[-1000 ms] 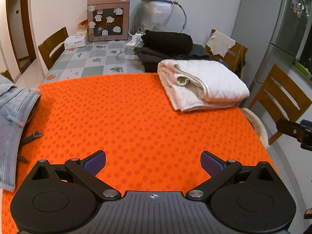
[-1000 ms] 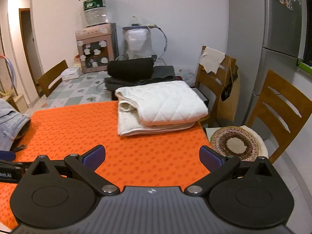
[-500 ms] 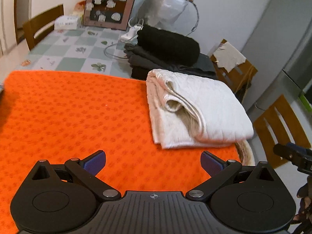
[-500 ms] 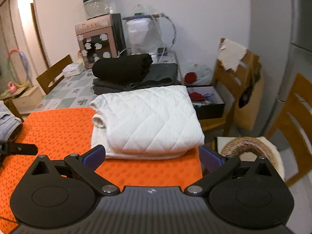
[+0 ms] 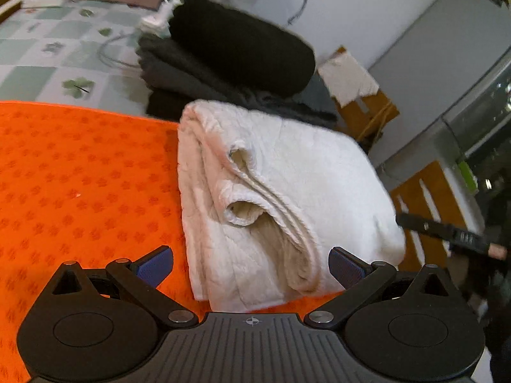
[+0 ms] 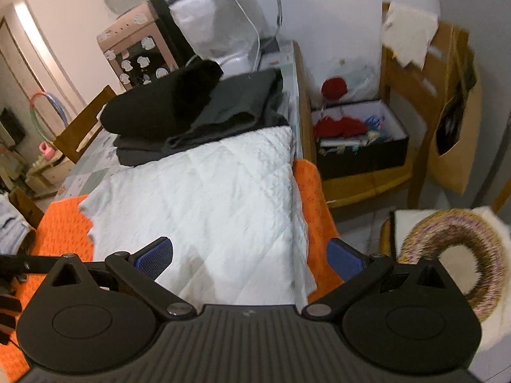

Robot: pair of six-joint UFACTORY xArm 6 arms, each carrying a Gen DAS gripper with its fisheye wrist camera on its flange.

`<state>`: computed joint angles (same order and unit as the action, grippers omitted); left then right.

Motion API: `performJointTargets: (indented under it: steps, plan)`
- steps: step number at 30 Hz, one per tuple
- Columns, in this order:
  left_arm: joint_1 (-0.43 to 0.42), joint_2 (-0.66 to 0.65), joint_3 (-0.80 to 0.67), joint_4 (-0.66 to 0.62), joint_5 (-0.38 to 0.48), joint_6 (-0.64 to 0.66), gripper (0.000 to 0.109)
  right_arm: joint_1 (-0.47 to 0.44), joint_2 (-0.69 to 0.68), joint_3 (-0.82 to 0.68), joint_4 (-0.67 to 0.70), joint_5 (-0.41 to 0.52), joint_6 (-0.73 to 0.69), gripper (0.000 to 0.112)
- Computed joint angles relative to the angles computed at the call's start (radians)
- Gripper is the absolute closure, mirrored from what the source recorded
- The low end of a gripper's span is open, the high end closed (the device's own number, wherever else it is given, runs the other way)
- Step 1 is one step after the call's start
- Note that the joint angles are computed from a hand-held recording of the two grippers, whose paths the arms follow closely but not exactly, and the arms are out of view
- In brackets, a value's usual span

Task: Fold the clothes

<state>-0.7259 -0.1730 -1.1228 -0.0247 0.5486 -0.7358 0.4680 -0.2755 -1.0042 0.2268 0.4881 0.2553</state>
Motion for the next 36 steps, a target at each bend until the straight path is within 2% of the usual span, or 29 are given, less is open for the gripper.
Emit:
performJointTargets:
  steps: [5, 9, 14, 18, 21, 23, 26, 28, 31, 36]
  plan:
    - [0.027, 0.092, -0.041, -0.16, -0.004, 0.169, 0.006, -0.043, 0.123, -0.051, 0.348, 0.009, -0.266, 0.01]
    - [0.043, 0.132, -0.036, -0.33, -0.053, 0.319, 0.006, -0.08, 0.201, -0.09, 0.607, 0.071, -0.442, 0.01]
    - [0.054, 0.176, -0.051, -0.487, -0.068, 0.464, 0.006, -0.11, 0.235, -0.095, 0.791, 0.117, -0.584, 0.009]
    - [0.05, 0.184, -0.042, -0.524, -0.099, 0.5, 0.006, -0.107, 0.245, -0.114, 0.758, 0.128, -0.575, 0.01]
    - [0.04, 0.176, -0.031, -0.483, -0.119, 0.468, 0.006, -0.094, 0.237, -0.118, 0.701, 0.118, -0.536, 0.014]
    - [0.026, 0.184, -0.048, -0.411, -0.132, 0.447, 0.006, -0.086, 0.232, -0.121, 0.661, 0.113, -0.508, 0.02]
    - [0.005, 0.197, -0.083, -0.283, -0.143, 0.403, 0.007, -0.075, 0.212, -0.126, 0.581, 0.102, -0.461, 0.038]
    - [-0.007, 0.204, -0.107, -0.207, -0.144, 0.374, 0.007, -0.068, 0.192, -0.129, 0.542, 0.095, -0.43, 0.055]
    - [-0.014, 0.192, -0.119, -0.144, -0.148, 0.342, 0.008, -0.055, 0.158, -0.131, 0.49, 0.082, -0.378, 0.063]
    - [-0.023, 0.111, -0.082, -0.045, -0.2, 0.299, 0.008, -0.026, 0.074, -0.12, 0.406, 0.054, -0.286, 0.064]
